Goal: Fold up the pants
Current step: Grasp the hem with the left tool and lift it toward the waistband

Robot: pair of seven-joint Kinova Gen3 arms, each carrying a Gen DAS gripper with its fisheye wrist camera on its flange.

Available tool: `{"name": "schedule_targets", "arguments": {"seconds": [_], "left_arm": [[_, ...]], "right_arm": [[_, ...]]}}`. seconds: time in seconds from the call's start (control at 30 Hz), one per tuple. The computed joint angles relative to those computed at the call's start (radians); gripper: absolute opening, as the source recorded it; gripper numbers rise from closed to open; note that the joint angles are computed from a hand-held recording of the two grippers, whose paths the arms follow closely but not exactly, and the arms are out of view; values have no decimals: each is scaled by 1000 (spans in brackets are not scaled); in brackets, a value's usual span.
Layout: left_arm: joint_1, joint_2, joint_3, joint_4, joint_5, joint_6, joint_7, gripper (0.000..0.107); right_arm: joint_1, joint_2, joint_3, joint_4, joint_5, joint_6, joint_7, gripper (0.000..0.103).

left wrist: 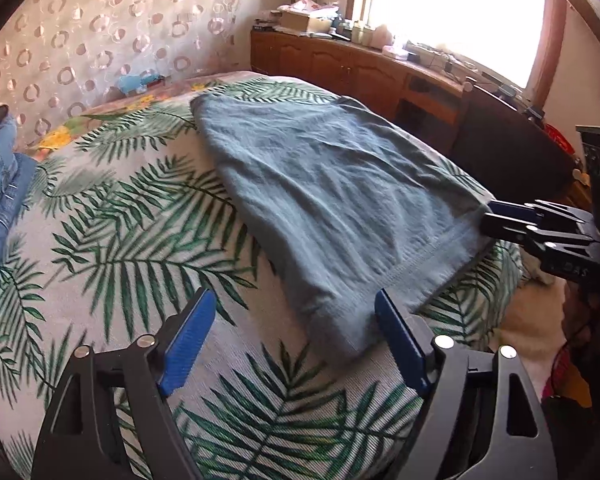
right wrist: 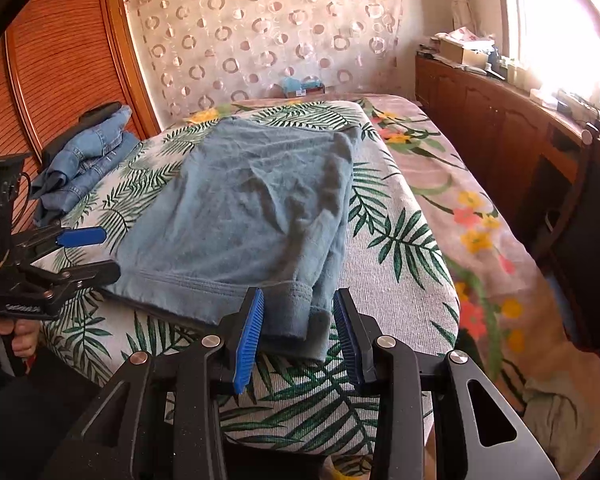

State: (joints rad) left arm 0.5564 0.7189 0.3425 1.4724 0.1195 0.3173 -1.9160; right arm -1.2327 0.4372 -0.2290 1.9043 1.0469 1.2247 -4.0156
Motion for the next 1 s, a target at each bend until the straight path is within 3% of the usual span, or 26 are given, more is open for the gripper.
{"name": "schedule_targets", "arguments": {"seconds": [0.27, 0.43, 0.6, 0.73, 1.0], "left_arm": [[-32, 2, 40, 20, 28, 10, -35, 58], [-40, -1, 63, 26, 34, 24, -67, 37], [-46, -1, 69, 26, 54, 38, -91, 32], [-52, -1, 75, 30, 68, 31, -109, 24], [-102, -29, 137, 79, 97, -22, -167, 16]], "right_arm": [[2, -3, -4, 7, -26, -21, 7, 38], [3, -15, -3, 15, -24, -31, 9, 33], [11, -29, -9, 31, -17, -47, 3, 27], [10, -36, -14, 43, 0, -55, -9, 14], [3, -45, -24, 58, 34, -61, -39, 10]]}}
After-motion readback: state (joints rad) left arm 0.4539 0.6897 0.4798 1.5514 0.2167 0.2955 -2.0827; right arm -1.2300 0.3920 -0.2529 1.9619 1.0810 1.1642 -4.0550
